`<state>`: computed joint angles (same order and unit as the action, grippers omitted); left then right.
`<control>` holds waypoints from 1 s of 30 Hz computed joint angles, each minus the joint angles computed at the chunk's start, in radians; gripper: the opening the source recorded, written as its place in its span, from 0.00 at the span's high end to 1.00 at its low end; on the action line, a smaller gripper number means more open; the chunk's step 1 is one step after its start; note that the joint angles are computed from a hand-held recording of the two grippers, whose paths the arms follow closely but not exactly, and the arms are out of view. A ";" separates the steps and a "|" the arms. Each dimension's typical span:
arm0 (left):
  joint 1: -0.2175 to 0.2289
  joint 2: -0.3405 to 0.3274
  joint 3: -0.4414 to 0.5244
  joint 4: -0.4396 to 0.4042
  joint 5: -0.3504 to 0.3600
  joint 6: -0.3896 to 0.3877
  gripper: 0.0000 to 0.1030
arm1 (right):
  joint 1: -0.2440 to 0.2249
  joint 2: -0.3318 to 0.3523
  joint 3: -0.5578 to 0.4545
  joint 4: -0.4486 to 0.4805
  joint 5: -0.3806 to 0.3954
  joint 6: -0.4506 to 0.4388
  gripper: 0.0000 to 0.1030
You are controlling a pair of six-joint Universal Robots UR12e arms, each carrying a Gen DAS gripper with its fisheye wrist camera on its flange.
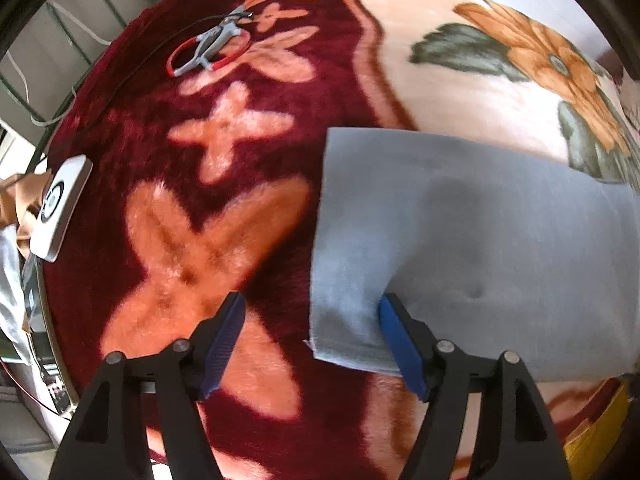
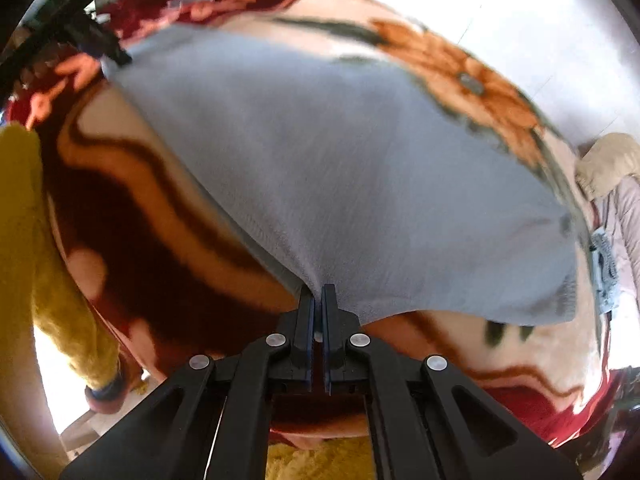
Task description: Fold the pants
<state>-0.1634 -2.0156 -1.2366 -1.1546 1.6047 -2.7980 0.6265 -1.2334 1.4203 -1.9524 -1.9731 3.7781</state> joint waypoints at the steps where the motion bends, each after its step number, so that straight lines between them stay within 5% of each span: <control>1: 0.001 0.000 0.000 0.000 0.001 -0.002 0.29 | -0.005 0.001 0.000 -0.003 0.013 0.010 0.97; 9: 0.012 0.006 0.002 0.013 0.031 0.003 0.29 | -0.012 -0.013 -0.006 0.023 0.081 0.011 0.93; 12: 0.019 0.020 -0.005 0.025 0.003 0.027 0.29 | -0.018 -0.042 0.021 -0.096 0.146 0.024 0.93; 17: 0.016 0.023 -0.004 0.047 0.012 0.037 0.29 | -0.022 -0.024 -0.001 -0.148 0.090 0.054 0.87; 25: 0.011 0.047 -0.027 0.028 -0.110 0.006 0.29 | -0.061 -0.008 0.043 -0.161 0.242 0.204 0.86; 30: -0.020 0.051 -0.044 0.057 -0.112 0.011 0.29 | -0.058 -0.025 0.041 -0.146 0.236 0.138 0.86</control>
<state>-0.1831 -1.9651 -1.2802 -1.0974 1.4923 -2.7875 0.5688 -1.2581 1.4612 -2.0989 -1.7369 3.9163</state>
